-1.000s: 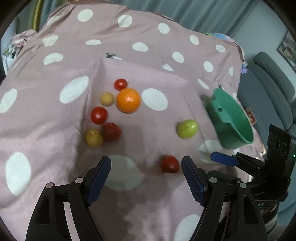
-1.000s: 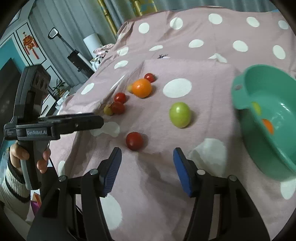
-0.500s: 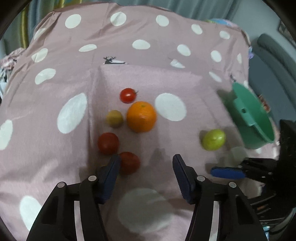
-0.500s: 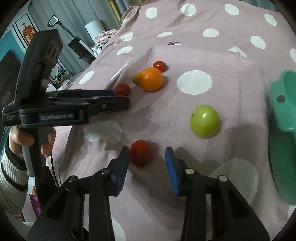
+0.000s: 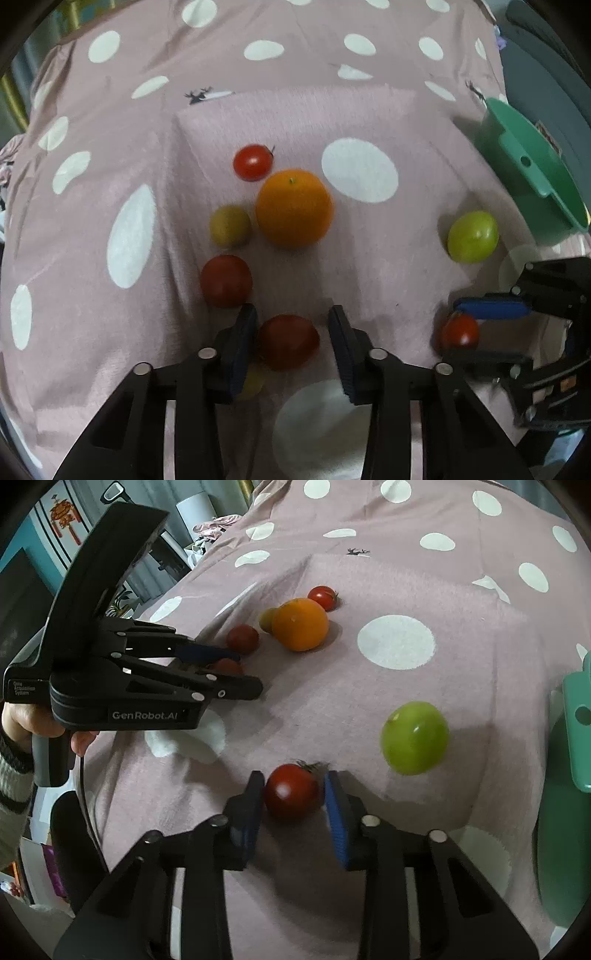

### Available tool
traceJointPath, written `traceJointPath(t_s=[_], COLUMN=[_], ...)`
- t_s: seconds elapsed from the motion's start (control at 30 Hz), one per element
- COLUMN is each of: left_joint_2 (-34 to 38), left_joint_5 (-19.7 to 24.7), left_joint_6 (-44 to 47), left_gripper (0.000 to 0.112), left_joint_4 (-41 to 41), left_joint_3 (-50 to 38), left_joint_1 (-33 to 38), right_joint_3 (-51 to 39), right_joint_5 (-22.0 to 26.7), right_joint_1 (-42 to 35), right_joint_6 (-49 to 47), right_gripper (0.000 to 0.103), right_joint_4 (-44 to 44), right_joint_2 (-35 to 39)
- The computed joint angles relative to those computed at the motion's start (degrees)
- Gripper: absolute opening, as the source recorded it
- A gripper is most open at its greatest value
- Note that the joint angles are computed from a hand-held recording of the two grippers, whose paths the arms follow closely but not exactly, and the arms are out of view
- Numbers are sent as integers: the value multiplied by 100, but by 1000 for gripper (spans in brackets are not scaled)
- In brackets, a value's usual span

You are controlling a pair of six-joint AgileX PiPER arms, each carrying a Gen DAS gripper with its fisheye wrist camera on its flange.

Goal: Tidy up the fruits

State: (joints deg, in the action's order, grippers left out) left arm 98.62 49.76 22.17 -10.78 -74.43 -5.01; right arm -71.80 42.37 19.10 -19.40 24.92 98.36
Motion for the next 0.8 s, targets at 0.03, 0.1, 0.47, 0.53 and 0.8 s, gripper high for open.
traceJointPath(t_s=[0.03,0.1,0.47,0.53,0.8], left_joint_2=[2,2,-436,-547,-767], left_joint_5=[-2,11,279,357,409], left_joint_6=[-17,-49,500,540,303], left_gripper=[35,33,32,32,32], left_joint_4=[18,-63,-1596,-1727,-1806], left_joint_3=[-6,-10,149,95,-341], left_joint_1=[-4,54,708,670,-146], right_joint_3=[28,64,642,763,1396], right_joint_5=[-28,-87,-472,-529,-571], right_joint_1=[-9,-29,-290,-403,-1440], right_joint_6=[-29,-77,-672,-764,-989], right_gripper=[28,29,28,28,28], right_joint_4=[17,93,976,1139,1525], right_joint_2=[-17,-27,-584,-790,-1855])
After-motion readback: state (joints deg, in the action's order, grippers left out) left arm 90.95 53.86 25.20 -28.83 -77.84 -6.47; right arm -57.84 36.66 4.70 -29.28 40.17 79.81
